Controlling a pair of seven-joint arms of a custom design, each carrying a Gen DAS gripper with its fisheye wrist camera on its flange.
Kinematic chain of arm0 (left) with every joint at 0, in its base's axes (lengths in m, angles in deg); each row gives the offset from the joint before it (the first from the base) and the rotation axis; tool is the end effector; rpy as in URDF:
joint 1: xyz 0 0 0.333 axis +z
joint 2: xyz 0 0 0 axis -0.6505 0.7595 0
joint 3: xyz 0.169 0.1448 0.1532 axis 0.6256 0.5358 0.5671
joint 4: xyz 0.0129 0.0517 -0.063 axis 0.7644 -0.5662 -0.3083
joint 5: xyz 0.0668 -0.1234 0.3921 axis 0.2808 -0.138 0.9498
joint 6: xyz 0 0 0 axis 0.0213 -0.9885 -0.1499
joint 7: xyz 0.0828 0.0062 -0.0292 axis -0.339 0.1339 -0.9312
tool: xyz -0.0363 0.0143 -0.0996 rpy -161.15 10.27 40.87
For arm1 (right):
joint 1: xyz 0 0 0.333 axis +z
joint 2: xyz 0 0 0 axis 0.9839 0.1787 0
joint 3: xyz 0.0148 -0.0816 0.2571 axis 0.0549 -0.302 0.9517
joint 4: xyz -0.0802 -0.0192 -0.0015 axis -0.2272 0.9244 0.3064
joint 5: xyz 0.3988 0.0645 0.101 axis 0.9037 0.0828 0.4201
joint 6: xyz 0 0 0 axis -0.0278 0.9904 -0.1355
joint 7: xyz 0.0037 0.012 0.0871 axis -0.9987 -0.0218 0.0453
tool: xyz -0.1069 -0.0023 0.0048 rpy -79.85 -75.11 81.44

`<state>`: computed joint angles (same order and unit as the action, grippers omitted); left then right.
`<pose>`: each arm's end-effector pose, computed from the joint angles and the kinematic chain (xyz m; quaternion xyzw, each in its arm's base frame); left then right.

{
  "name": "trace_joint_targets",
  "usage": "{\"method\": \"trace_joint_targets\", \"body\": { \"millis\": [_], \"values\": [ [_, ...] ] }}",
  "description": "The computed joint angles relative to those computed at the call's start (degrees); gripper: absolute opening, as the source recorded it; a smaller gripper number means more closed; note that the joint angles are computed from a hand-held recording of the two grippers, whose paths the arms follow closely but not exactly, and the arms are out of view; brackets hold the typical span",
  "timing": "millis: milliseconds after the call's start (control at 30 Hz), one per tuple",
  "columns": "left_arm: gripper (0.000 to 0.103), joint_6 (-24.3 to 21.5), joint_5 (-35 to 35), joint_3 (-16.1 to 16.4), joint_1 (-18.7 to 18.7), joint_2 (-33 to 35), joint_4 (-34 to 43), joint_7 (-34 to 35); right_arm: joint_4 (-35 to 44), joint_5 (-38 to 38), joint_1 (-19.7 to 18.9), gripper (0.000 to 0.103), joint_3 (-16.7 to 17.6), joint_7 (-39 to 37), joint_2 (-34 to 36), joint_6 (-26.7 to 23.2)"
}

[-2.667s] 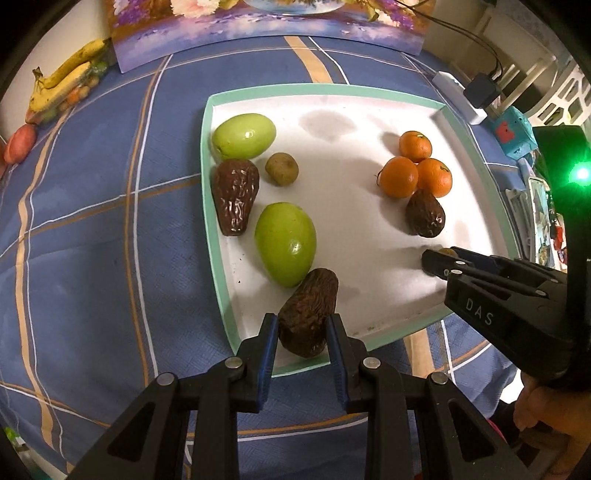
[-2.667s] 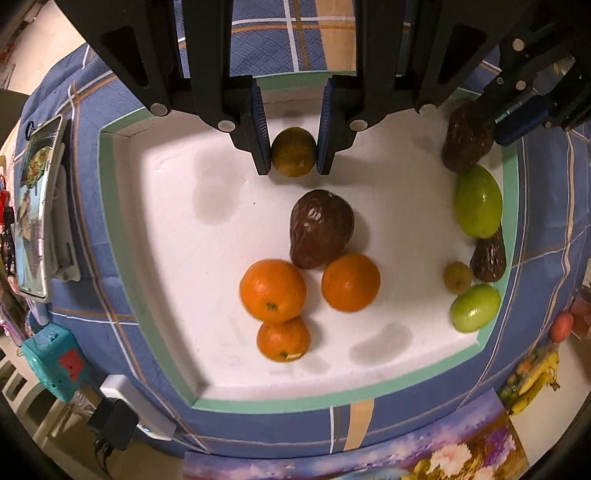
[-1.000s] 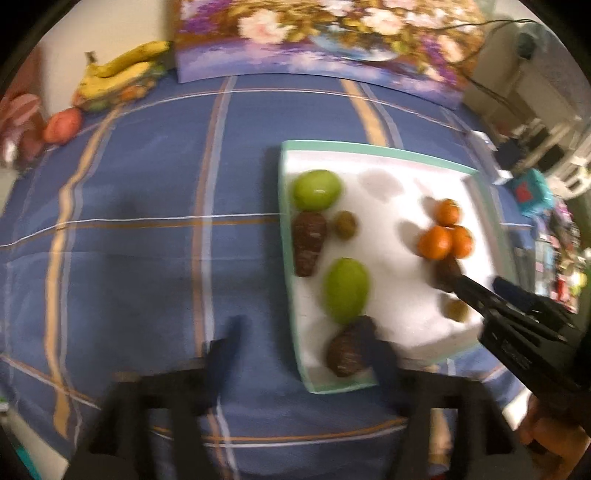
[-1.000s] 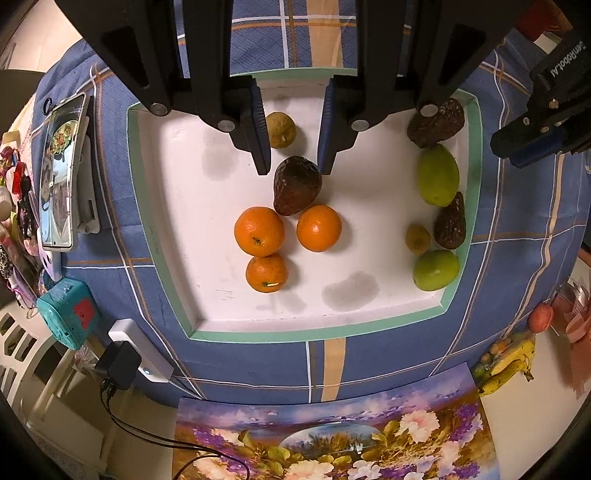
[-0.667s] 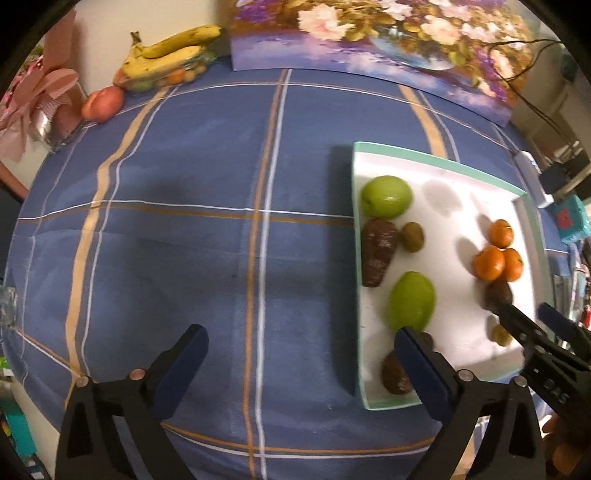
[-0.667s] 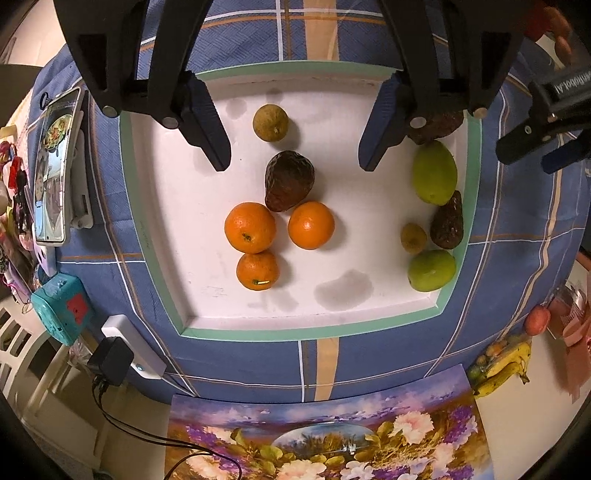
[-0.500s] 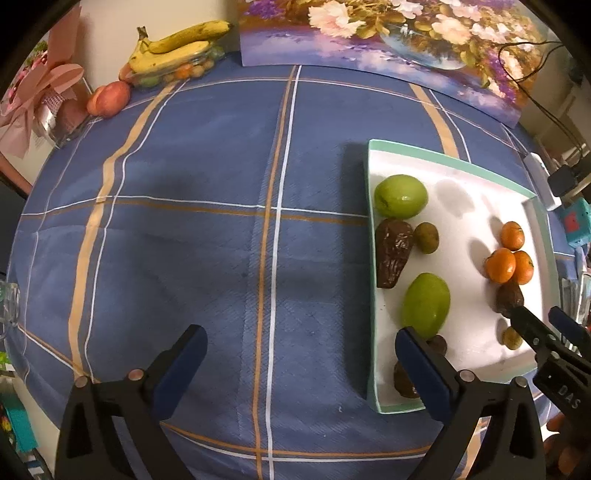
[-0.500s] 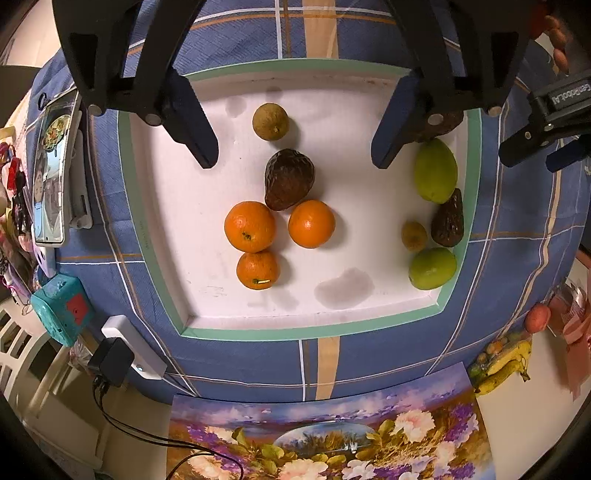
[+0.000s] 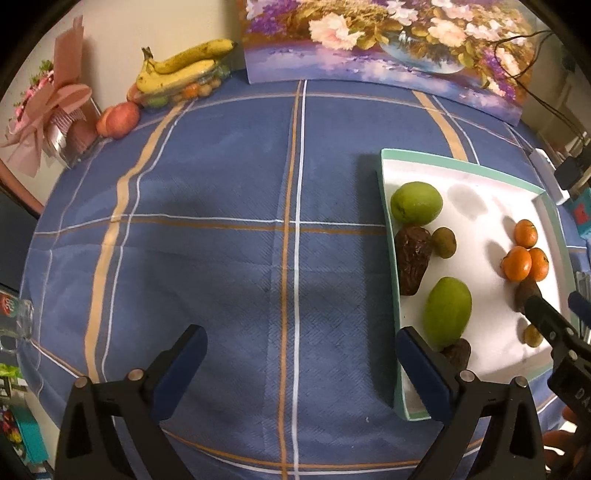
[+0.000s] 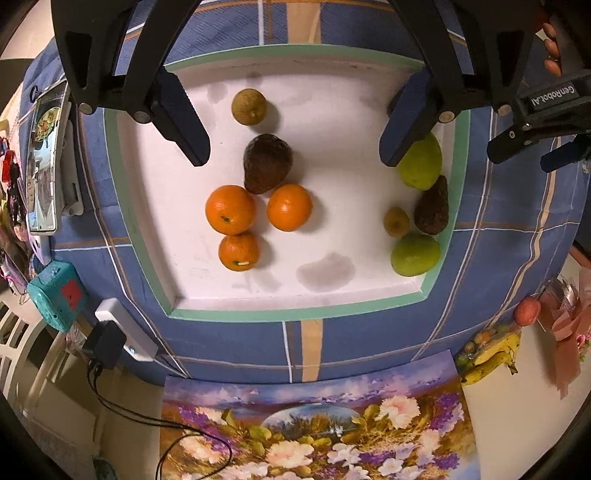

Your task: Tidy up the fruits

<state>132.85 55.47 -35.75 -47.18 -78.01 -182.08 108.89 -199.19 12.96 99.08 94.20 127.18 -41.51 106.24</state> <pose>0.4734 -0.1786 0.4809 -0.6661 0.7229 -0.1164 0.1419 0.4485 0.2257 0.4820 -0.6325 0.7364 -0.1699 0.1700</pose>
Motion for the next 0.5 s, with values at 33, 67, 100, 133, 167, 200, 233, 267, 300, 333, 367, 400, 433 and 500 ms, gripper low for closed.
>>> {"method": "trace_joint_targets", "body": {
  "millis": [33,67,100,133,167,200,233,267,300,333,367,400,433,500],
  "values": [
    [0.103,0.38,-0.03,0.13,-0.09,-0.97,-0.85,0.22,-0.05,-0.84,-0.19,0.093,0.48,0.56,-0.15,0.21],
    [0.103,0.55,-0.17,0.33,-0.13,-2.04,-1.77,0.60,-0.20,-1.50,-0.28,0.093,0.82,1.03,-0.34,0.32],
    [0.103,0.72,-0.24,0.42,-0.12,-3.03,-2.58,0.92,-0.30,-2.38,-0.42,0.093,1.31,1.80,-0.58,0.25],
    [0.103,0.53,-0.26,0.45,-0.03,-4.07,-3.32,1.10,-0.35,-2.91,-0.41,0.093,1.59,2.33,-0.75,0.10],
    [0.103,0.39,-0.29,0.46,0.14,-4.63,-3.65,1.21,-0.45,-3.28,-0.29,0.093,1.81,2.78,-1.00,-0.10],
    [0.103,0.41,-0.48,0.55,0.24,-5.38,-4.14,1.38,-0.67,-3.46,-0.08,0.093,2.01,3.23,-1.38,-0.36],
    [0.103,0.52,-0.94,0.82,0.23,-6.69,-5.08,1.70,-0.81,-3.53,0.15,0.093,2.11,3.50,-1.65,-0.64],
    [0.103,0.65,-1.22,0.82,0.32,-7.17,-5.37,1.87,-1.05,-3.69,0.43,0.093,2.36,3.82,-2.12,-1.15],
    [0.103,0.76,-1.63,0.96,0.29,-8.19,-6.02,2.20,-1.27,-3.86,0.61,0.093,2.44,3.99,-2.51,-1.49],
    [0.103,0.92,-2.25,1.27,0.16,-9.61,-6.99,2.77,-1.55,-4.03,0.80,0.093,2.60,4.31,-3.02,-1.83],
    [0.103,0.77,-2.67,1.11,0.15,-10.45,-7.42,2.80,-2.06,-4.21,1.02,0.093,2.86,4.89,-3.84,-2.02],
    [0.103,0.74,-3.30,1.33,0.09,-11.58,-8.14,3.09,-2.32,-4.62,1.14,0.093,3.13,5.31,-4.34,-2.22],
    [0.103,0.73,-4.03,1.53,0.13,-12.28,-8.55,3.18,-2.57,-5.32,1.23,0.093,3.59,5.76,-4.98,-2.69],
    [0.103,0.84,-4.94,1.55,0.45,-13.61,-9.21,2.94,-3.19,-6.08,1.58,0.093,4.01,6.39,-6.14,-3.14]
  ]
}}
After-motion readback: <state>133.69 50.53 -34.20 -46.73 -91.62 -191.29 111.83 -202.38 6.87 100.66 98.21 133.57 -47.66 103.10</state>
